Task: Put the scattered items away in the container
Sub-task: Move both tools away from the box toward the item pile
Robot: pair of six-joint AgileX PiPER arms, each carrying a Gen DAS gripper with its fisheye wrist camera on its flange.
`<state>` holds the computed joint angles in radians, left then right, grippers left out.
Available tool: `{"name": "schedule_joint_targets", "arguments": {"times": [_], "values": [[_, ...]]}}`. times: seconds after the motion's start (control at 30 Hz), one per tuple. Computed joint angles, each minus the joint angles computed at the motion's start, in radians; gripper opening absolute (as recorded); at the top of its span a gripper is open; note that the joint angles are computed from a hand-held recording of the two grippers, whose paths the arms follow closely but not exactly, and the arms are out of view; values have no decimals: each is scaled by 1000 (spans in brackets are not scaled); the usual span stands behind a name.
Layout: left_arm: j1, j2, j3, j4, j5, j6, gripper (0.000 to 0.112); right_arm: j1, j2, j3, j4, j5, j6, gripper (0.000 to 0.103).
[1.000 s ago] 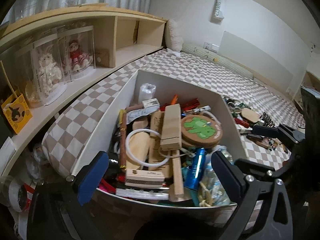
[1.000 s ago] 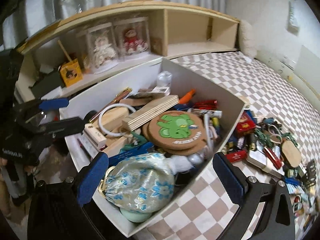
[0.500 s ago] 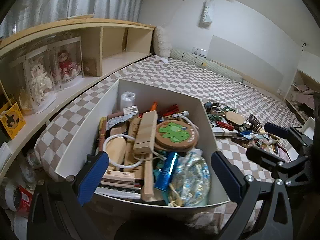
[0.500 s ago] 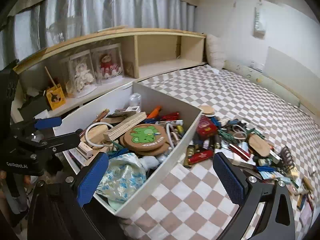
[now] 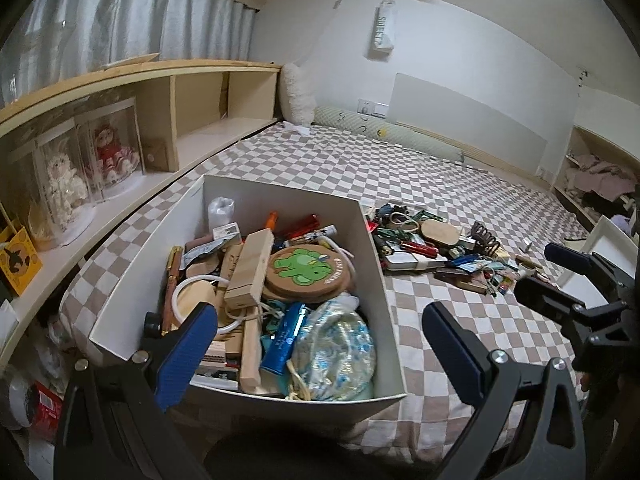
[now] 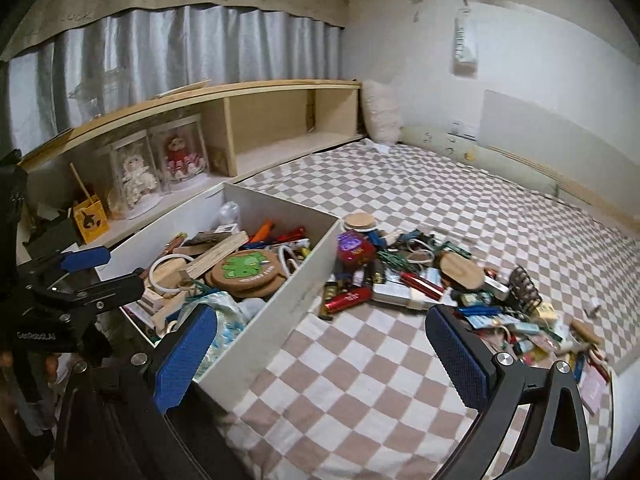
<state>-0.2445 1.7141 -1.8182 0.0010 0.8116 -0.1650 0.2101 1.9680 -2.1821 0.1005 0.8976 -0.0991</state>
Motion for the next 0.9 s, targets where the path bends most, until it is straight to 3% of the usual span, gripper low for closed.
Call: {"name": "schedule_joint_targets", "arguments": {"times": [0.37,0.9], "values": [[-66,-27,41,49,-21,-24,103,-39,-100,181,-9,-77,32,103],[-78,-34,56,43,-24,-24,103,-48,-133,255,-15,-111,49,103]]}}
